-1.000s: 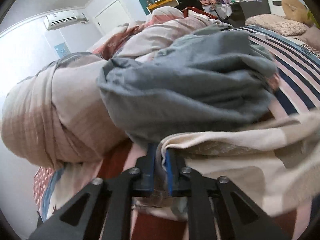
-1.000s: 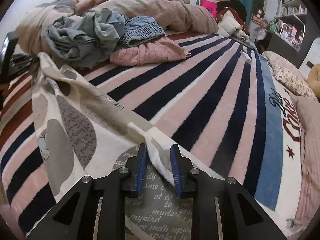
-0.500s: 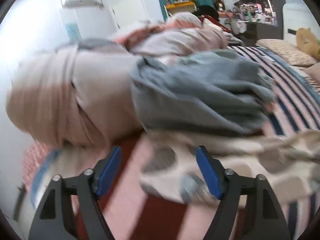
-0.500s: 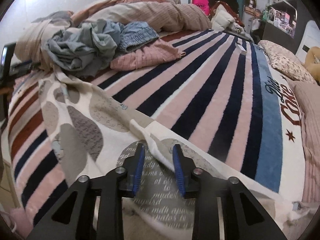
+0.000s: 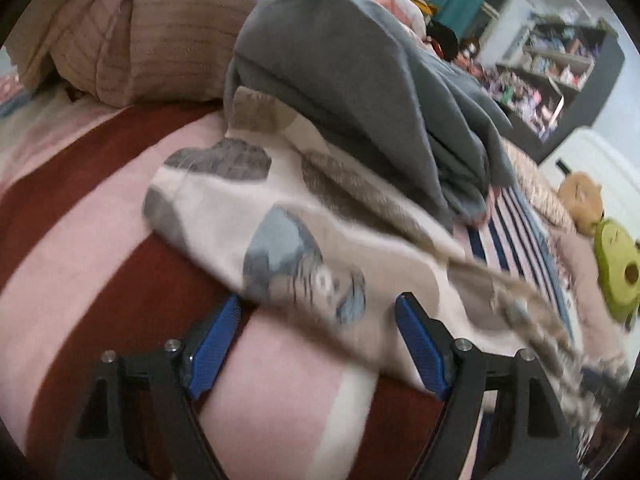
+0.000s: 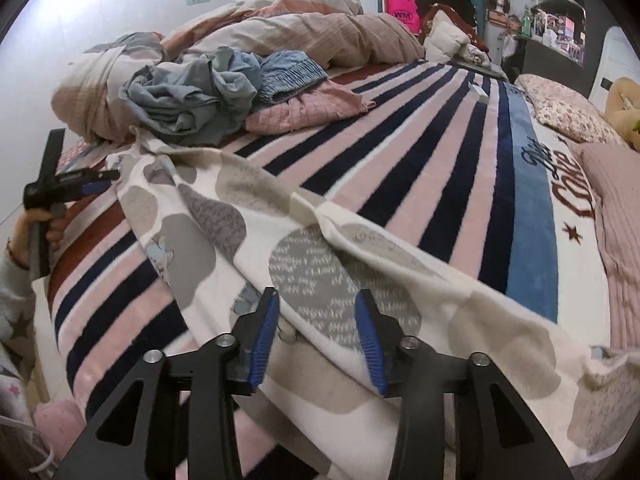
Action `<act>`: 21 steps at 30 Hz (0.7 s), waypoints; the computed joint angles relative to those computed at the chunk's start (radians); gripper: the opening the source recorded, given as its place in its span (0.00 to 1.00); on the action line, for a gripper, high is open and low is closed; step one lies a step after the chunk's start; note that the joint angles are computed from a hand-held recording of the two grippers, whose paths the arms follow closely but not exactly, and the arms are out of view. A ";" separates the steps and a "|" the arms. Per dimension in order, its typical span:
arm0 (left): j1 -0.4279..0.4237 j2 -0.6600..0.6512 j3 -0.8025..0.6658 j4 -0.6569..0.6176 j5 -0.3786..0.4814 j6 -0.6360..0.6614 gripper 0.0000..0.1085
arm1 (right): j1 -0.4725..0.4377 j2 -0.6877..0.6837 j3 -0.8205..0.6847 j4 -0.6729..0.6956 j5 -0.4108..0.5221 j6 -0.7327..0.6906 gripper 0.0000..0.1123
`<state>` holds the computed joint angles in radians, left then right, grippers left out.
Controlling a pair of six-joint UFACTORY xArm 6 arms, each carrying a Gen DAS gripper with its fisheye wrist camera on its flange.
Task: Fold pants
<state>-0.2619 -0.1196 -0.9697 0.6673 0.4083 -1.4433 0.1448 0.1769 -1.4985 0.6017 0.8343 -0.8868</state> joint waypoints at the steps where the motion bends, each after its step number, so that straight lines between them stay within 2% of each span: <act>1: 0.021 0.021 -0.009 0.016 -0.038 -0.028 0.70 | -0.005 0.005 -0.001 0.002 0.001 0.001 0.34; 2: 0.038 0.037 -0.018 0.036 -0.067 -0.063 0.70 | -0.008 0.010 -0.002 0.005 0.003 0.002 0.34; 4: 0.073 0.072 -0.045 0.121 -0.094 -0.189 0.58 | -0.016 0.026 -0.013 0.018 0.015 0.007 0.34; 6: 0.089 0.088 -0.057 0.164 -0.091 -0.264 0.16 | -0.022 0.037 -0.024 0.029 0.024 0.013 0.34; 7: 0.107 0.092 -0.050 0.180 -0.133 -0.292 0.11 | -0.027 0.042 -0.030 0.037 0.031 0.017 0.34; 8: 0.116 0.088 -0.041 0.204 -0.157 -0.324 0.09 | -0.030 0.044 -0.032 0.040 0.035 0.022 0.34; 9: 0.112 0.077 -0.039 0.260 -0.138 -0.377 0.07 | -0.033 0.041 -0.030 0.045 0.034 0.023 0.34; 11: 0.062 0.035 -0.053 0.390 0.002 -0.438 0.06 | -0.037 0.027 -0.015 0.045 0.027 0.026 0.34; 12: 0.038 0.018 -0.057 0.411 0.053 -0.432 0.06 | -0.040 0.018 -0.006 0.046 0.030 0.026 0.34; 16: -0.033 -0.085 -0.041 0.401 0.202 -0.357 0.06 | -0.057 -0.034 0.032 0.068 0.054 0.022 0.34; 20: -0.099 -0.204 -0.016 0.372 0.441 -0.289 0.05 | -0.069 -0.089 0.064 0.104 0.099 0.007 0.34; 21: -0.123 -0.246 0.001 0.371 0.529 -0.279 0.05 | -0.071 -0.101 0.071 0.111 0.113 0.005 0.34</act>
